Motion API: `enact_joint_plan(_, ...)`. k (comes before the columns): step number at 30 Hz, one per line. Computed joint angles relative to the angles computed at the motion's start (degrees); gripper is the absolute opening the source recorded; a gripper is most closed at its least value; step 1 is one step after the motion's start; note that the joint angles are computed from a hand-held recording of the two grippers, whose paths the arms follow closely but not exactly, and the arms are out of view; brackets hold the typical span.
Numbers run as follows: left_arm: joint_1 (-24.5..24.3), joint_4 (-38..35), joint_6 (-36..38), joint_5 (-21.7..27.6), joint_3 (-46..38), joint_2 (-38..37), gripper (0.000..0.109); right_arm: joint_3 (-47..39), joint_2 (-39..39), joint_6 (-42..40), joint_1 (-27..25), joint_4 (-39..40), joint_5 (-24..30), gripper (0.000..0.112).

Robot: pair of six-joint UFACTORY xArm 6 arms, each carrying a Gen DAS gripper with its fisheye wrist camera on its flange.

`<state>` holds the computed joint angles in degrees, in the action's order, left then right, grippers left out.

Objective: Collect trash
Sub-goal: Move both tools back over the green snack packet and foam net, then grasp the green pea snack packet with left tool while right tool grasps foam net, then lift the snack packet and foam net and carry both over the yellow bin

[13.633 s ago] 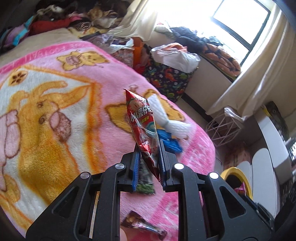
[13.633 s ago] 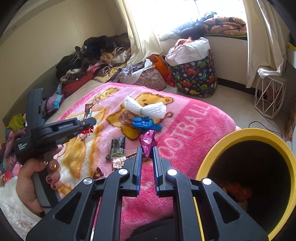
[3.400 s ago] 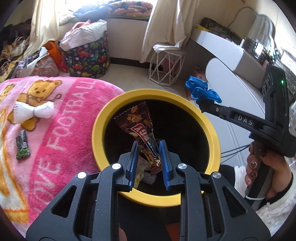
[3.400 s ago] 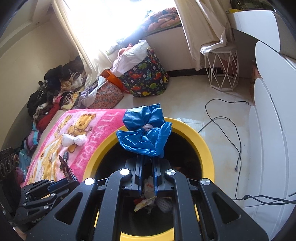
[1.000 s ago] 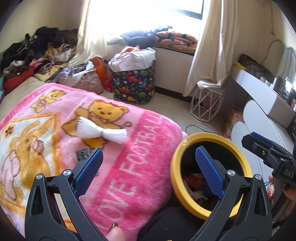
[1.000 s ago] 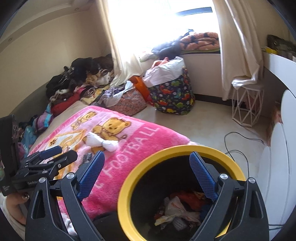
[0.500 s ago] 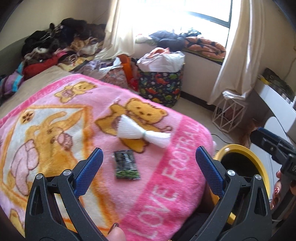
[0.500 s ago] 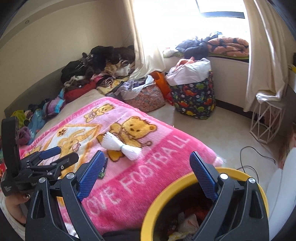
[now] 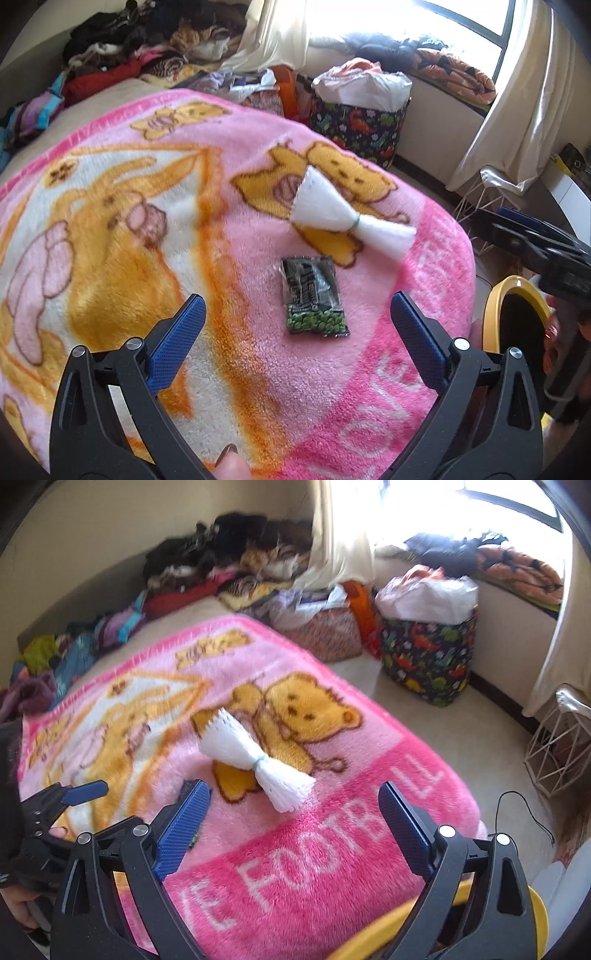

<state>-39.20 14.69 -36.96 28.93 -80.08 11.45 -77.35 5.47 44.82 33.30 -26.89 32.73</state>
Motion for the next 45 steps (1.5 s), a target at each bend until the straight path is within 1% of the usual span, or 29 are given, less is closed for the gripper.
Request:
enact_joint_plan(2, 0.1, -3.2, 1.9, -0.3, -0.1, 0.8, 0.092, -3.6, 4.0, -5.2, -0.4, 4.0, 1.4, 0.09)
enact_joint_plan(3, 0.2, -4.7, 3.0, -0.5, -0.1, 1.1, 0.091, -4.2, 4.9, -6.5, -0.5, 5.0, 1.4, 0.09)
enact_joint_plan(4, 0.1, -5.3, 3.1, -0.6, -0.1, 1.5, 0.088, -6.6, 7.2, -9.7, -0.7, 7.5, 2.5, 0.088)
enact_joint_plan(9, 0.1, -9.0, 5.3, -0.5, -0.7, 3.0, 0.077, -14.9, 14.7, -17.0, -0.8, 12.1, 8.2, 0.083)
enact_joint_plan(10, 0.1, -9.7, 5.7, -0.3, -1.0, 3.3, 0.074, -17.5, 16.9, -18.8, -1.1, 14.3, 10.5, 0.081)
enact_joint_plan(11, 0.1, -10.1, 6.0, -0.4, -1.0, 3.5, 0.072, -19.1, 18.1, -19.2, -1.2, 15.1, 12.0, 0.077)
enact_joint_plan(12, 0.2, -11.0, 6.6, -0.6, -1.0, 3.7, 0.071, -20.7, 19.5, -19.9, -1.4, 16.0, 13.4, 0.075)
enact_joint_plan(13, 0.1, -11.4, 6.7, -0.7, -1.1, 3.8, 0.07, -21.3, 20.1, -20.7, -1.5, 16.7, 13.8, 0.072)
enact_joint_plan(15, 0.1, -12.3, 7.1, -0.7, -1.4, 4.3, 0.067, -23.0, 21.6, -22.2, -1.7, 17.9, 15.7, 0.057)
enact_joint_plan(16, 0.1, -12.5, 7.2, -0.6, -1.8, 4.7, 0.066, -23.7, 22.3, -22.7, -1.9, 19.1, 16.9, 0.045)
enact_joint_plan(17, 0.1, -12.6, 7.1, -0.4, -2.2, 5.1, 0.065, -23.4, 22.2, -22.8, -2.2, 20.2, 16.3, 0.039)
enact_joint_plan(18, 0.0, -12.8, 7.2, -0.4, -2.4, 5.3, 0.064, -22.7, 21.9, -22.9, -2.3, 21.2, 15.3, 0.033)
enact_joint_plan(19, -0.1, -12.8, 7.3, -0.3, -2.7, 5.7, 0.064, -21.4, 21.0, -22.5, -2.5, 22.3, 14.3, 0.025)
enact_joint_plan(20, -0.2, -12.8, 7.2, 0.0, -3.1, 6.0, 0.064, -20.9, 20.6, -22.2, -2.6, 22.6, 14.0, 0.022)
enact_joint_plan(23, -0.6, -13.1, 7.3, 0.2, -4.0, 6.8, 0.061, -16.0, 16.9, -20.2, -2.6, 22.1, 11.0, 0.019)
enact_joint_plan(24, -0.8, -12.7, 7.4, 0.8, -4.6, 7.2, 0.06, -14.0, 15.5, -19.5, -2.6, 22.0, 9.6, 0.019)
enact_joint_plan(27, -1.1, -9.7, 5.6, 3.2, -6.3, 8.5, 0.05, -7.9, 11.0, -15.5, -2.6, 20.7, 5.5, 0.019)
enact_joint_plan(29, -1.2, -7.9, 4.2, 3.8, -6.3, 8.5, 0.039, -3.4, 7.5, -12.6, -2.6, 20.0, 2.3, 0.019)
enact_joint_plan(30, -1.1, -8.0, 4.2, 3.9, -6.1, 8.4, 0.038, -1.6, 6.0, -11.3, -2.6, 19.4, 1.2, 0.019)
enact_joint_plan(32, -1.0, -9.0, 4.8, 3.7, -5.7, 8.0, 0.032, 2.2, 2.7, -7.3, -2.4, 16.7, -0.8, 0.019)
enact_joint_plan(33, -0.9, -9.3, 5.0, 3.7, -5.5, 7.7, 0.031, 4.2, 0.9, -5.0, -2.3, 15.2, -1.9, 0.019)
enact_joint_plan(34, -0.9, -9.6, 5.2, 3.7, -5.1, 7.3, 0.027, 5.3, -0.1, -4.0, -2.2, 14.5, -2.5, 0.019)
enact_joint_plan(37, -1.0, -10.0, 5.4, 3.3, -4.5, 6.3, 0.027, 9.1, -3.8, -0.6, -1.9, 11.9, -3.9, 0.019)
enact_joint_plan(39, -1.2, -9.7, 5.4, 3.1, -4.3, 5.7, 0.027, 11.1, -6.4, 2.6, -1.4, 8.4, -3.7, 0.019)
enact_joint_plan(45, -2.5, -9.4, 5.3, 1.5, -4.5, 3.6, 0.027, 16.4, -12.9, 10.3, -0.6, 2.1, -4.3, 0.019)
